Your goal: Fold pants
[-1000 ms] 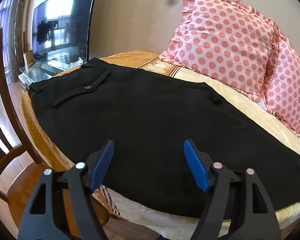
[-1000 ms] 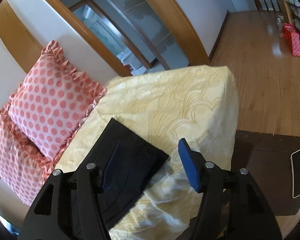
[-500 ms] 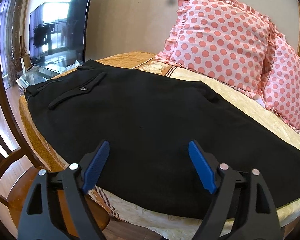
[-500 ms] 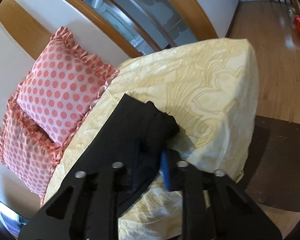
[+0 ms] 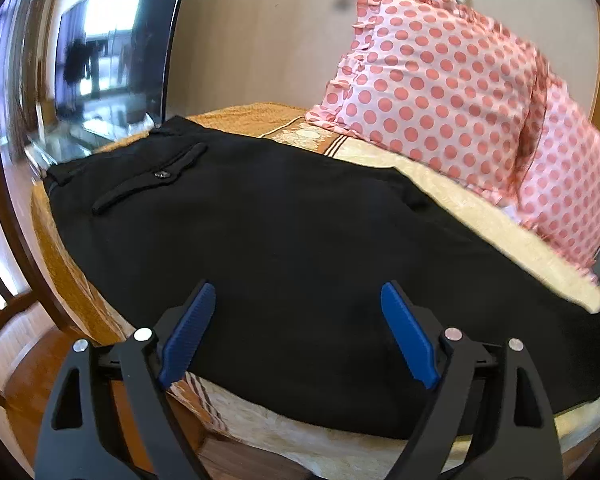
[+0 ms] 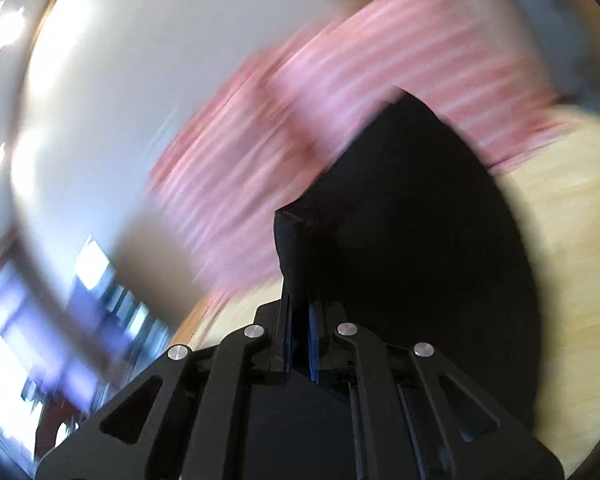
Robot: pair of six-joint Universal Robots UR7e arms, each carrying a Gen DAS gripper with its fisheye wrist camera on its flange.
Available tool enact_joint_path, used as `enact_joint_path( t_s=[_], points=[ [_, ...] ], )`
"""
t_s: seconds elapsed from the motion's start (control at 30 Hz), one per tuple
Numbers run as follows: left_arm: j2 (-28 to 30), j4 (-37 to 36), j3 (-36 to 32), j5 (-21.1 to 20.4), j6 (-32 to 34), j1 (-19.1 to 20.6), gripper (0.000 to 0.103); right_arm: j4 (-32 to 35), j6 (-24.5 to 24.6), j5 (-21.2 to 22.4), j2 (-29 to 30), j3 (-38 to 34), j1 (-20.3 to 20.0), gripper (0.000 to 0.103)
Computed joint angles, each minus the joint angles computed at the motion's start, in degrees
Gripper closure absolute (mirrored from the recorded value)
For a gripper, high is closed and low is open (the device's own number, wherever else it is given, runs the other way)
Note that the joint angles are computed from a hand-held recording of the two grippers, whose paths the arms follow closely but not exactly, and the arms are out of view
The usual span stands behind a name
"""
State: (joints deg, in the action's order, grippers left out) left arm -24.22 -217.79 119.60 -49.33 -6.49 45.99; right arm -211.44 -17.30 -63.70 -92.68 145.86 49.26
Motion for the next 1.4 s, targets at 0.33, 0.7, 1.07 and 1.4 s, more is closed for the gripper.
enact_joint_path(
  t_s=[0.33, 0.7, 1.07, 1.4],
  points=[
    [-5.5, -10.9, 8.6, 0.9, -0.7, 0.5, 0.018, 3.1, 0.3, -7.0, 14.9, -5.2, 10.0, 0.097],
    [-8.3, -6.2, 8.7, -9.3, -10.9, 7.7, 0.018, 0.3, -10.4, -12.5, 21.7, -3.3, 15.1, 0.096],
    [-9.3, -3.7, 7.4, -15.6, -12.0, 10.3, 0.018, 4.7, -19.4, -14.4, 22.1, -3.3, 17.1, 0.026],
    [-9.9, 2.1, 5.0, -18.3, -15.0, 11.4, 0.016, 1.6, -23.4, -16.6, 23.0, -1.8, 17.7, 0.024]
  ],
)
